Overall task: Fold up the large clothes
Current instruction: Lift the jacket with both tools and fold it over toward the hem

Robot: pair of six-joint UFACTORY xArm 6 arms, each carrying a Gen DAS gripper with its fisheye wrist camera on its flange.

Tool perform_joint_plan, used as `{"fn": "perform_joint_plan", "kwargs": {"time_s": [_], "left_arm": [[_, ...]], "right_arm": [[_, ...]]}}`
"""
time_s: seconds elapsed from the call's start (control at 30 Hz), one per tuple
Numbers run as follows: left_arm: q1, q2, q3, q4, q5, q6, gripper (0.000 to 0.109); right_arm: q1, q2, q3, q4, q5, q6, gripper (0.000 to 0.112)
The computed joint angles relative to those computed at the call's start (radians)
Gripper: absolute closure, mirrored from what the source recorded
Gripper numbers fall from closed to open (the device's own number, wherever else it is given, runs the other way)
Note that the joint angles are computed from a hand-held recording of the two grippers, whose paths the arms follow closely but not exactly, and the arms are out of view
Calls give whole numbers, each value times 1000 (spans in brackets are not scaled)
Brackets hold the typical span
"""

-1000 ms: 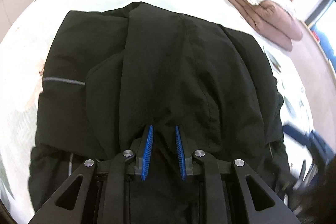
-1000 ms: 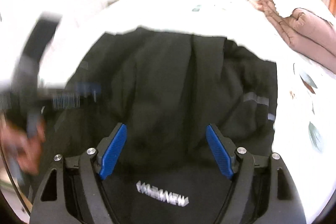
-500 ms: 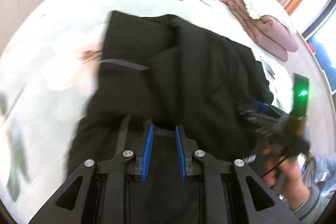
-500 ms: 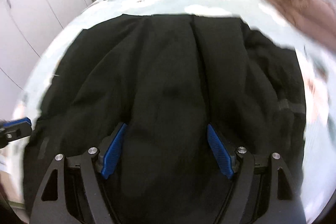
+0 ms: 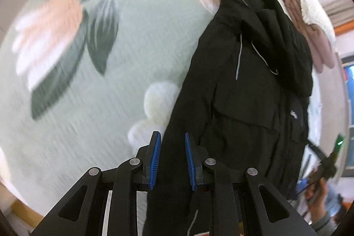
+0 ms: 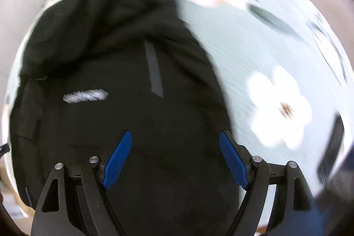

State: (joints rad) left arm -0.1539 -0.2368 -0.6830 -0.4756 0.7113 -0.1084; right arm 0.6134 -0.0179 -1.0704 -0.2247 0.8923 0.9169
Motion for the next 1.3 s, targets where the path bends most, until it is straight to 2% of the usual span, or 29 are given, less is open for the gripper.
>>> {"fn": "perform_joint_plan", "kwargs": {"time_s": [0.07,0.13,0.2,0.33,0.47,0.57,0.7,0.77,0.83,0.87,0.9,0.93,1.0,1.1,1.17,1.27,1.3], "left_arm": [[12,0,27,-54,6,48,84],[13,19,37,-113,23,87,71],[15,24,45,-151,41,121,67],[13,-5,51,-134,82,139,56],[4,-31,79,-110,138,156,56],[-15,-55,108,-110,134,169,54],[-36,-59,122,-118,122,165,50],[-42,-59,127,-128,110,170,50],[-74,-42,110,-154,96,175,51],[-70,-46,110,-194,111,211,57],[-53,-49,108,-256,141,258,78],[-32,-58,109,-347,175,316,82],[-17,-81,114,-439,207,369,82],[-28,-89,128,-408,198,341,75],[-39,-74,150,-337,180,268,73],[-46,-98,187,-384,151,254,72],[-43,-102,187,-375,156,245,72]], "right_arm": [[-7,-39,44,9,22,34,29],[-13,-76,87,26,20,67,29],[-12,-100,106,37,27,86,29],[-11,-167,153,58,56,67,29],[-23,-246,215,103,83,43,29],[-49,-310,298,194,50,6,29],[-36,-349,408,346,-50,-59,29],[-15,-335,422,375,-68,-70,29],[10,-353,441,360,-93,-62,35],[16,-363,448,388,-107,-92,54],[29,-355,439,397,-105,-106,60],[39,-364,431,402,-94,-131,60],[58,-360,400,430,-49,-190,58],[59,-366,422,493,-9,-257,53],[61,-382,471,539,-28,-268,49],[72,-392,488,552,-47,-268,47],[85,-388,475,529,-37,-267,60]]}}
